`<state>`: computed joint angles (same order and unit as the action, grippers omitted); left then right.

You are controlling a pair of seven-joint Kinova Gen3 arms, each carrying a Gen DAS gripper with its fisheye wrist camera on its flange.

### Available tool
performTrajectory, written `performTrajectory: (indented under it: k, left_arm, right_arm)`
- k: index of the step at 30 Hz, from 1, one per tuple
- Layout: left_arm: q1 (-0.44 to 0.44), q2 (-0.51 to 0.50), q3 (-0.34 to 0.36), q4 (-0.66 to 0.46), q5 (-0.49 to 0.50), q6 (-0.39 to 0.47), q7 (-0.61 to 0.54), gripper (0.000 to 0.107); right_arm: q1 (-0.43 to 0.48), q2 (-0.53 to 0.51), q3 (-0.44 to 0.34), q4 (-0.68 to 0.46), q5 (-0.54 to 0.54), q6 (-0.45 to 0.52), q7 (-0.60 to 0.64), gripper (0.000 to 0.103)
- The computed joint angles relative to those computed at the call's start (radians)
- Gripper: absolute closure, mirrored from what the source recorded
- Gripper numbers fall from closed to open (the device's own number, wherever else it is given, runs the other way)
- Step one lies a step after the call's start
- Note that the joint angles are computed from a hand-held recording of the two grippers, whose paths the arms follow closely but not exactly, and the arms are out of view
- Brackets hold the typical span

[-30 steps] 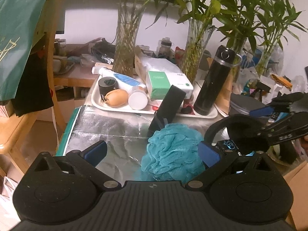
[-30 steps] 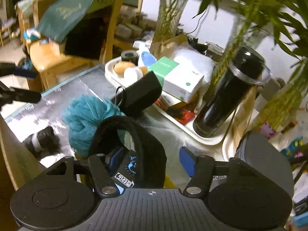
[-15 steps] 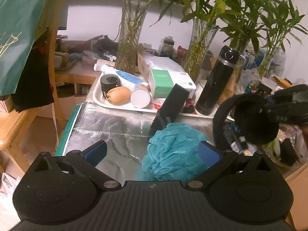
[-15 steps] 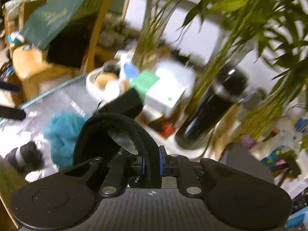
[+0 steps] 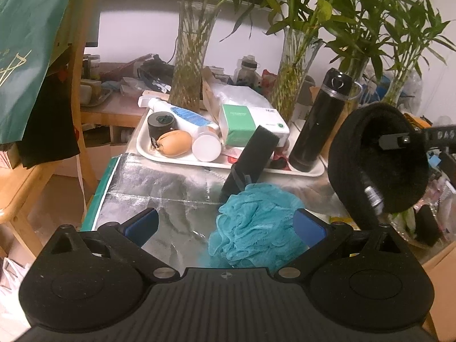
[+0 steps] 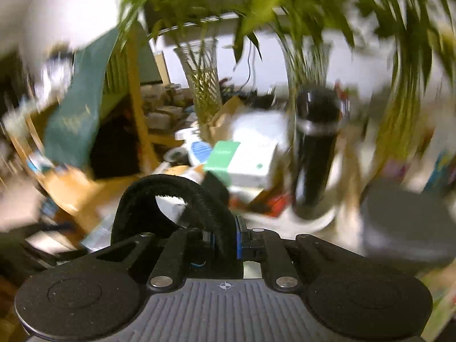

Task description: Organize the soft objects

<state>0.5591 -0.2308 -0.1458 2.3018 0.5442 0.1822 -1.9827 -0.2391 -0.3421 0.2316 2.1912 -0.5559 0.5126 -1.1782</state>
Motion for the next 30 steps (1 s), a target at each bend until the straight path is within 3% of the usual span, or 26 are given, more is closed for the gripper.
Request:
performTrajectory:
  k: [3, 8, 12, 19, 25, 30]
  left_arm:
    - [0.030, -0.001, -0.028, 0.002, 0.019, -0.005, -0.020, 0.004]
    - [0.023, 0.006, -0.024, -0.004, 0.028, 0.006, -0.022, 0.004]
    - [-0.005, 0.010, 0.004, -0.007, 0.022, 0.011, -0.020, 0.004]
    - [-0.016, 0.012, 0.005, -0.009, 0.043, 0.019, -0.039, 0.004]
    - [-0.036, 0.012, 0.020, -0.009, 0.049, 0.025, -0.038, 0.004]
    - [-0.037, 0.009, 0.019, -0.007, 0.060, 0.024, -0.042, 0.004]
  right_arm:
    - [-0.017, 0.057, 0.064, -0.036, -0.035, 0.095, 0.007, 0.088]
    - [0.111, 0.131, -0.116, -0.075, 0.114, 0.137, -0.107, 0.088]
    - [0.141, 0.145, -0.185, -0.078, 0.201, 0.127, -0.172, 0.086]
    - [0.129, 0.118, -0.224, -0.064, 0.302, 0.069, -0.229, 0.058]
    - [0.112, 0.090, -0.207, -0.060, 0.314, 0.061, -0.241, 0.047]
    - [0.044, 0.039, -0.161, -0.037, 0.282, 0.026, -0.145, 0.036]
